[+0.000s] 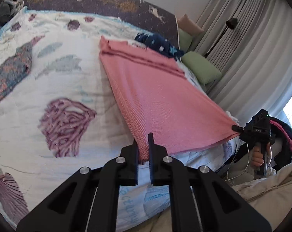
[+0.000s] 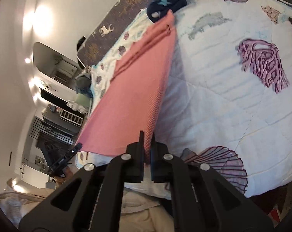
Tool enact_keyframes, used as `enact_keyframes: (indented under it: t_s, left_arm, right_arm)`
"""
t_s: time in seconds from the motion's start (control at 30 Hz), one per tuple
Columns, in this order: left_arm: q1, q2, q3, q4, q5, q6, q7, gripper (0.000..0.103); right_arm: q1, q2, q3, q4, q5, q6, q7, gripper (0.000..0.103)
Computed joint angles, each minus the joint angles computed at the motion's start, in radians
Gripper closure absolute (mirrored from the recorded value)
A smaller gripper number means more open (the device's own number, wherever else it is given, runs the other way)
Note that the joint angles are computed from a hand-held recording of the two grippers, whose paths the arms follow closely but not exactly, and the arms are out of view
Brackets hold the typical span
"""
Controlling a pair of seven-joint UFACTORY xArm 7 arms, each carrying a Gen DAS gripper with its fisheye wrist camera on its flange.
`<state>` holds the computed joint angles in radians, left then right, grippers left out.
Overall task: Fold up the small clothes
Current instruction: 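Grasp the hem with both tools and lift it toward the collar, then carry the held hem over the sweater body toward the collar with both tools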
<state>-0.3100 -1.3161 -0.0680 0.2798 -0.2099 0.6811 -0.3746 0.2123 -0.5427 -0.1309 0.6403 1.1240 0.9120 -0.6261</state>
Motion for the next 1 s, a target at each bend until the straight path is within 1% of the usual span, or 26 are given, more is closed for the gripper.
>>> enact_keyframes:
  t_s: [0.1, 0.17, 0.3, 0.37, 0.47, 0.57, 0.67, 0.77, 0.83, 1.0]
  left_arm:
    - [-0.007, -0.02, -0.015, 0.021, -0.002, 0.012, -0.012, 0.095]
    - [-0.015, -0.04, -0.022, 0.037, -0.002, 0.036, -0.018, 0.095]
    - [-0.014, -0.07, -0.06, 0.113, 0.018, 0.124, -0.034, 0.095]
    - [-0.007, -0.093, -0.077, 0.158, 0.029, 0.166, -0.042, 0.095]
    - [0.004, -0.106, -0.098, 0.213, 0.044, 0.2, -0.04, 0.095]
    - [0.021, -0.077, -0.123, 0.249, 0.071, 0.184, -0.016, 0.095]
    - [0.039, -0.032, -0.132, 0.258, 0.095, 0.156, 0.001, 0.095]
    - [0.059, 0.018, -0.118, 0.259, 0.103, 0.133, 0.0, 0.095]
    - [0.07, 0.047, -0.105, 0.255, 0.108, 0.097, 0.002, 0.095]
    - [0.099, 0.14, -0.071, 0.265, 0.117, 0.004, 0.008, 0.095]
  right_arm:
    - [-0.002, -0.048, -0.012, -0.018, 0.013, 0.018, 0.005, 0.099]
    - [-0.007, -0.091, -0.012, -0.036, 0.005, 0.023, 0.021, 0.099]
    - [-0.017, -0.214, -0.013, -0.066, -0.044, 0.02, 0.084, 0.099]
    - [-0.023, -0.299, -0.018, -0.08, -0.082, 0.021, 0.122, 0.099]
    - [-0.006, -0.365, -0.018, -0.078, -0.126, 0.0, 0.162, 0.099]
    - [0.023, -0.374, -0.007, -0.059, -0.171, -0.046, 0.172, 0.099]
    - [0.081, -0.326, -0.031, -0.042, -0.166, -0.094, 0.156, 0.099]
    - [0.126, -0.262, -0.051, -0.01, -0.147, -0.132, 0.132, 0.099]
    - [0.151, -0.217, -0.059, 0.02, -0.13, -0.155, 0.105, 0.099]
    - [0.167, -0.097, -0.051, 0.121, -0.114, -0.184, 0.072, 0.099]
